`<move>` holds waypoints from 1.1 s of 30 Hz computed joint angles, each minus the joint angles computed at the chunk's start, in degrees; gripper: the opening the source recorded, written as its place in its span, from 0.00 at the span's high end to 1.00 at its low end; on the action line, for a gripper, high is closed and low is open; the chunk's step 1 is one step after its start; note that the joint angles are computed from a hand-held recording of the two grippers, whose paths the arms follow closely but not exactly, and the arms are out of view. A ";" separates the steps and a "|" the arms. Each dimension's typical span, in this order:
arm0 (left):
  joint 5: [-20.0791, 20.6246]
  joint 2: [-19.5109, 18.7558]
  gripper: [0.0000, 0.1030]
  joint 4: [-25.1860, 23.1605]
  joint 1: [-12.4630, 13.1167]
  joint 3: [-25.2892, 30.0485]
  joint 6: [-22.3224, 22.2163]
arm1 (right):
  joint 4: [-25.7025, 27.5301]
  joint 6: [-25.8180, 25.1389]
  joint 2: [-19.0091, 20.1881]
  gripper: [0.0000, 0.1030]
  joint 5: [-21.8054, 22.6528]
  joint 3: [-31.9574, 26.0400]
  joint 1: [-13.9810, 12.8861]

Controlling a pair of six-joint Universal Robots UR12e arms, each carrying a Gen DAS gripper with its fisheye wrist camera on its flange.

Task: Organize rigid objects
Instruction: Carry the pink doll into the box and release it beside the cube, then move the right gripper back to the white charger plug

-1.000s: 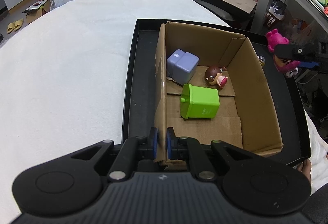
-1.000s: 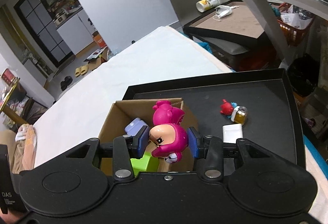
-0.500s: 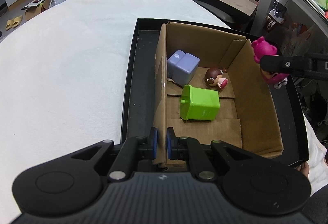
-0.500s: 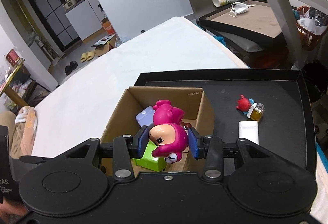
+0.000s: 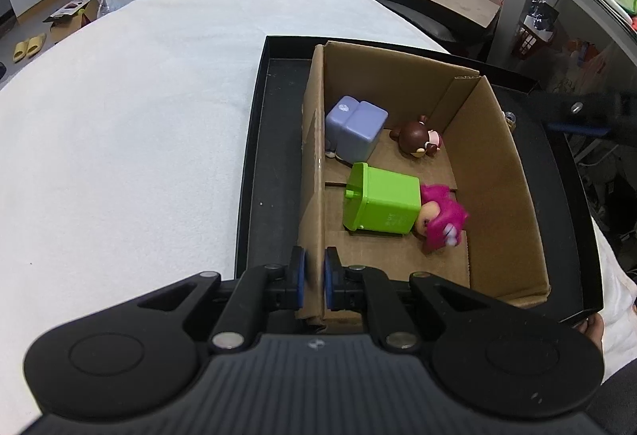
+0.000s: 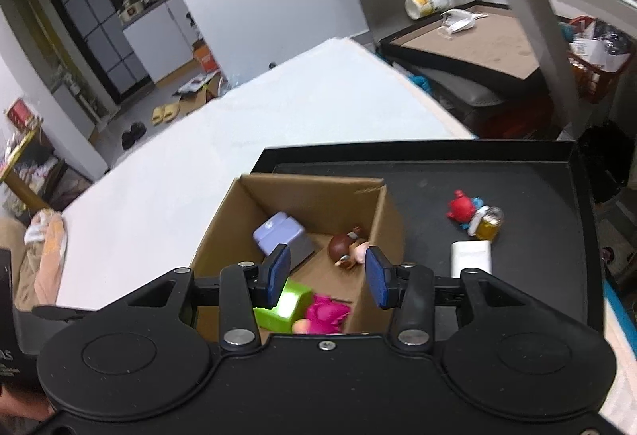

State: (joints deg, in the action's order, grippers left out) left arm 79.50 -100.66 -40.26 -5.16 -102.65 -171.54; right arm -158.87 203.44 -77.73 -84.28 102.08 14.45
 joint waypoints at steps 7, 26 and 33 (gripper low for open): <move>1.00 0.26 0.92 0.08 -0.30 -0.10 -0.11 | -1.86 3.74 -1.78 0.57 -0.42 2.33 -2.20; 0.25 0.27 0.92 0.77 -0.08 -0.47 -0.62 | -0.88 8.52 -3.26 0.51 -1.24 4.85 -5.17; -0.85 0.27 0.92 1.03 0.39 -0.72 -1.11 | 2.53 7.98 -1.87 0.51 -2.01 3.89 -5.10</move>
State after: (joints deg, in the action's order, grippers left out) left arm 78.65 -100.39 -39.23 -4.77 -103.37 -172.64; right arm -156.34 211.42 -79.59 -86.29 105.96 9.35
